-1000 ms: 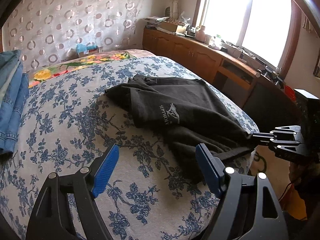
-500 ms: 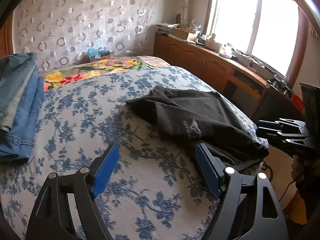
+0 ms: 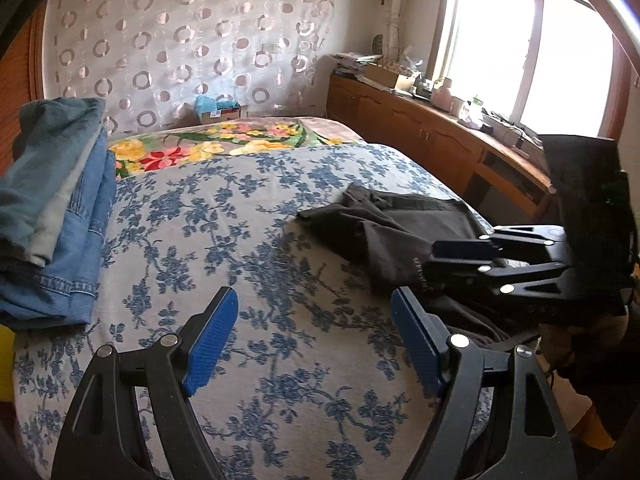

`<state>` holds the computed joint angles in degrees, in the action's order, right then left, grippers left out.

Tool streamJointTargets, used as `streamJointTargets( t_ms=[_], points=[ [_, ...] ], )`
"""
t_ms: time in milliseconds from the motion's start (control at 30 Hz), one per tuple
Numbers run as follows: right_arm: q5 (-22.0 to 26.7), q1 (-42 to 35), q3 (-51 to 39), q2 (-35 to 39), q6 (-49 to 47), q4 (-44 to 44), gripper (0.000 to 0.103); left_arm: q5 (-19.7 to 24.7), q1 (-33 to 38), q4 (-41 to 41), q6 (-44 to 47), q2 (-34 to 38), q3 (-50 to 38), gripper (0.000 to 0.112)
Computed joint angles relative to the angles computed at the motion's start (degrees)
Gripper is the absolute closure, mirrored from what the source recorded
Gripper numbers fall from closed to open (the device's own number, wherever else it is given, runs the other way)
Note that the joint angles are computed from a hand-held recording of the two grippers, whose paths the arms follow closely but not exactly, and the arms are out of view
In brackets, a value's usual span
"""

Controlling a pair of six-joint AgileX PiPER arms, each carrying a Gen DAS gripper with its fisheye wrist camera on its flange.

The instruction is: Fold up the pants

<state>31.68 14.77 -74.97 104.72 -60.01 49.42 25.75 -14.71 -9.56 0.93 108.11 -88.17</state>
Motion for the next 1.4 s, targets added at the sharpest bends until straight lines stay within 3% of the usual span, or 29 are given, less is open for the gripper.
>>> streamJointTargets(
  t_ms=[333, 567, 600, 633, 733, 933, 1200, 1400],
  points=[
    [2.81, 3.85, -12.26, 10.32, 12.02, -13.98, 0.063, -0.29, 2.58, -4.36, 4.21, 0.8, 0.25, 0.033],
    [-0.14, 7.17, -14.7, 12.62, 17.95, -21.29, 0.063, -0.13, 2.82, -4.91, 4.28, 1.44, 0.43, 0.033],
    [-0.4, 7.28, -14.51, 12.55, 18.03, -21.27, 0.067, -0.12, 2.76, -4.81, 4.17, 1.52, 0.42, 0.033],
    [-1.2, 7.39, -14.0, 12.32, 18.41, -21.55, 0.085, -0.09, 2.68, -4.64, 4.02, 1.6, 0.4, 0.033],
    [-1.25, 5.83, -12.98, 11.13, 15.95, -17.87, 0.098, 0.43, 2.31, -3.79, 3.27, 1.96, -0.27, 0.033],
    [1.32, 0.53, -12.83, 8.22, 8.14, -7.89, 0.098, 2.89, 1.19, -1.6, 1.53, 4.67, -4.68, 0.033],
    [0.1, -5.58, -16.39, 8.88, 9.13, -9.29, 0.098, 8.04, -1.06, 0.93, 0.08, 10.84, -15.13, 0.033],
    [2.0, -8.25, -22.53, 12.94, 12.41, -12.85, 0.098, 14.89, -2.64, 2.59, -0.7, 18.07, -27.95, 0.033]
  ],
)
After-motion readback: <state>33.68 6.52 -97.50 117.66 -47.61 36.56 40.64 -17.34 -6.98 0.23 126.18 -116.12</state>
